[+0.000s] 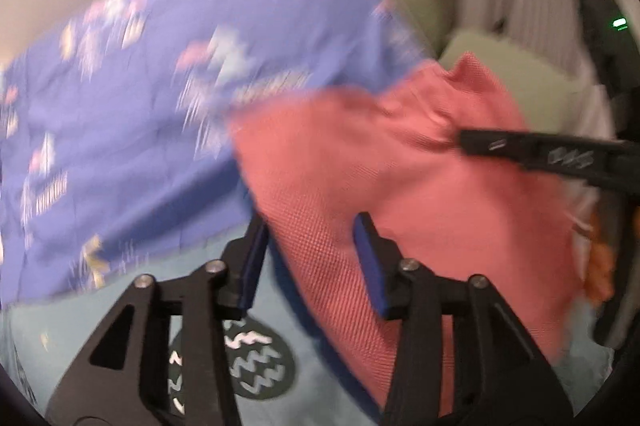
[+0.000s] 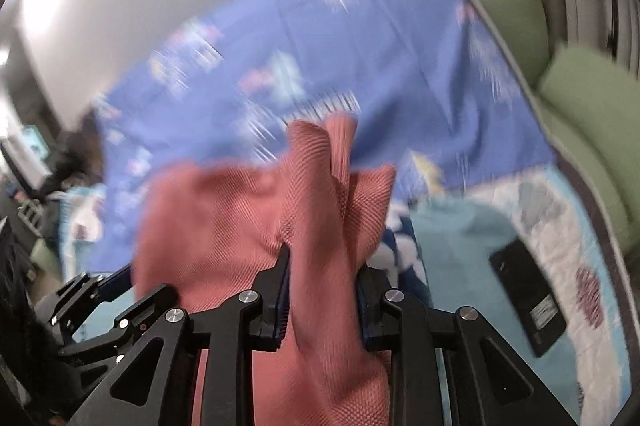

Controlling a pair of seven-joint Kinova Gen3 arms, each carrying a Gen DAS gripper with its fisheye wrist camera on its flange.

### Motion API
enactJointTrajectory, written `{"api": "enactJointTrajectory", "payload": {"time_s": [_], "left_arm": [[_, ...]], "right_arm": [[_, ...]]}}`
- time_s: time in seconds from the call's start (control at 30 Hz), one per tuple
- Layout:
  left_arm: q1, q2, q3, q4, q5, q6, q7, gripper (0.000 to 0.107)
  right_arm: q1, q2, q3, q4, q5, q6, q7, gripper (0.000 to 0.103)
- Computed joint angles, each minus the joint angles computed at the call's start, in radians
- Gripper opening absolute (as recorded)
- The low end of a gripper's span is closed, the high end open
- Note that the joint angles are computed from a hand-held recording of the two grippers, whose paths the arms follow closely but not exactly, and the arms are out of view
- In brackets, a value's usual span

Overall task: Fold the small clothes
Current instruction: 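Lower the folded sweater onto the navy plush blanket and open both grippers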

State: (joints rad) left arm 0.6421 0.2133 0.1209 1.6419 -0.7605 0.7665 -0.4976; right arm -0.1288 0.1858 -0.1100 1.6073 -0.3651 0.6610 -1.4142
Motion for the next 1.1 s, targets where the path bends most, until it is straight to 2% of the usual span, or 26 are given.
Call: {"api": "enactJointTrajectory", "payload": {"time_s": [0.07,0.13,0.2,0.27,0.37,0.47,0.53,0.63,0.8,0.93,1.0,1.1], "left_arm": [[-0.005,0.013,-0.052,0.053,-0.019,-0.081,0.081,0.069],[-0.048,-0.017,-0.034,0.114,-0.033,-0.163,0.163,0.072],[-0.046,-0.034,-0.043,0.168,-0.099,-0.234,0.244,0.072],[0.011,-0.043,-0.08,0.196,-0.18,-0.245,0.316,0.072],[0.023,-0.04,-0.032,0.188,-0.258,-0.168,0.396,0.072],[-0.077,-0.057,0.084,0.179,-0.259,-0.12,0.367,0.072],[-0.125,-0.097,0.177,0.205,-0.275,-0.08,0.375,0.071],[-0.179,-0.161,0.316,0.231,-0.286,0.015,0.368,0.071],[-0.23,-0.278,0.547,0.248,-0.261,0.218,0.363,0.072],[-0.269,-0.39,0.72,0.236,-0.206,0.381,0.395,0.079],[-0.297,-0.446,0.809,0.224,-0.174,0.462,0.412,0.081],[-0.353,-0.511,0.938,0.195,-0.119,0.578,0.416,0.084]], "right_arm": [[-0.04,0.065,0.03,-0.02,0.044,-0.002,-0.067,0.032],[-0.032,0.083,0.021,-0.003,0.059,-0.036,-0.081,0.038],[0.024,0.087,-0.018,0.016,0.009,-0.049,-0.046,0.043],[0.07,0.089,-0.043,0.025,-0.047,-0.051,-0.008,0.048],[0.034,0.05,-0.011,0.053,-0.016,-0.077,-0.038,0.051],[0.018,-0.041,-0.006,0.115,0.03,-0.114,-0.096,0.051],[-0.062,-0.109,0.051,0.152,0.112,-0.148,-0.169,0.052],[-0.134,-0.248,0.069,0.232,0.234,-0.166,-0.243,0.053],[-0.12,-0.479,-0.054,0.318,0.413,-0.071,-0.446,0.067],[-0.216,-0.665,-0.076,0.372,0.504,0.04,-0.605,0.076],[-0.192,-0.757,-0.135,0.401,0.491,0.078,-0.629,0.077],[-0.112,-0.885,-0.208,0.424,0.391,0.143,-0.574,0.078]]}}
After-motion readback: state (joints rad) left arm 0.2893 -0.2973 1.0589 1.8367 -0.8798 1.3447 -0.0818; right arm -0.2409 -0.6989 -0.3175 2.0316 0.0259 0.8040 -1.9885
